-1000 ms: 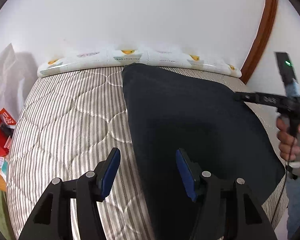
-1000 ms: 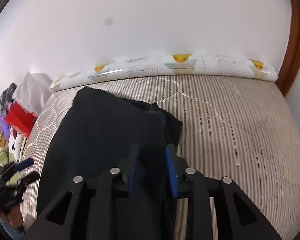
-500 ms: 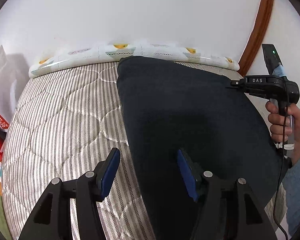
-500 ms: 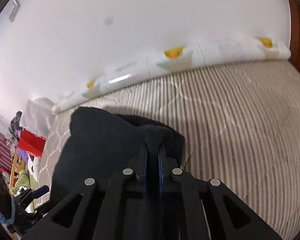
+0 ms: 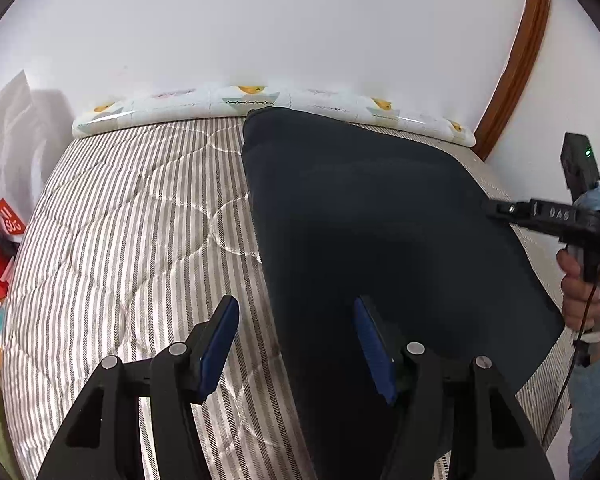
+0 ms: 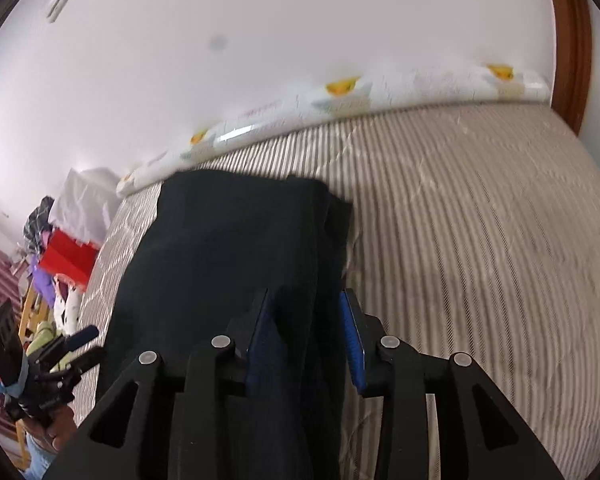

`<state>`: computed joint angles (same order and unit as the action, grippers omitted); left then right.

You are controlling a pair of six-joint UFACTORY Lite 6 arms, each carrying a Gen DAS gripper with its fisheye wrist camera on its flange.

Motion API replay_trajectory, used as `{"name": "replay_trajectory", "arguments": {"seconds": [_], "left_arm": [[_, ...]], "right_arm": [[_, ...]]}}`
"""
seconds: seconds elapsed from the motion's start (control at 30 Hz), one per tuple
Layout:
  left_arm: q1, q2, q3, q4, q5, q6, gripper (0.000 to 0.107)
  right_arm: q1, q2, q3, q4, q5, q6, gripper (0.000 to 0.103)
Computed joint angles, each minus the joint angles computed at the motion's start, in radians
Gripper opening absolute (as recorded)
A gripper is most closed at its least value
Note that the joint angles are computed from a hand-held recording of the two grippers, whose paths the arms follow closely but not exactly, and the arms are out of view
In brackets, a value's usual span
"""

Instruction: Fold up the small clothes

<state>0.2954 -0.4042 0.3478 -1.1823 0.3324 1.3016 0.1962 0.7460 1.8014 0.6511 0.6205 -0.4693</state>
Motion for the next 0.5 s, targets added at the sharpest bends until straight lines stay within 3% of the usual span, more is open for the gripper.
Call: {"name": "replay_trajectory", "arguments": {"seconds": [0.03, 0.07, 0.13, 0.2, 0.37, 0.5], "left_arm": [[-0.005, -0.004, -0.004, -0.001, -0.006, -0.003, 0.057], [-0.010, -0.009, -0.008, 0.013, -0.013, -0.021, 0.057], [0.000, -0.033, -0.015, 0.063, 0.001, -0.070, 0.057], [0.002, -0.064, -0.025, 0.122, 0.006, -0.124, 0.057], [0.002, -0.157, -0.067, 0.238, 0.027, -0.230, 0.057], [0.000, -0.250, -0.125, 0.281, 0.045, -0.281, 0.057]], "right_arm": [[0.004, 0.017, 0.016, -0.002, 0.014, 0.001, 0.013], [0.000, 0.031, 0.029, 0.025, 0.032, -0.035, 0.003], [-0.018, -0.006, -0.032, 0.101, -0.023, -0.125, 0.003], [-0.057, -0.026, -0.069, 0.211, 0.007, -0.186, 0.003], [-0.028, -0.192, -0.268, 0.163, -0.094, -0.191, 0.008], [-0.049, -0.322, -0.443, 0.234, -0.109, -0.283, 0.033]]}}
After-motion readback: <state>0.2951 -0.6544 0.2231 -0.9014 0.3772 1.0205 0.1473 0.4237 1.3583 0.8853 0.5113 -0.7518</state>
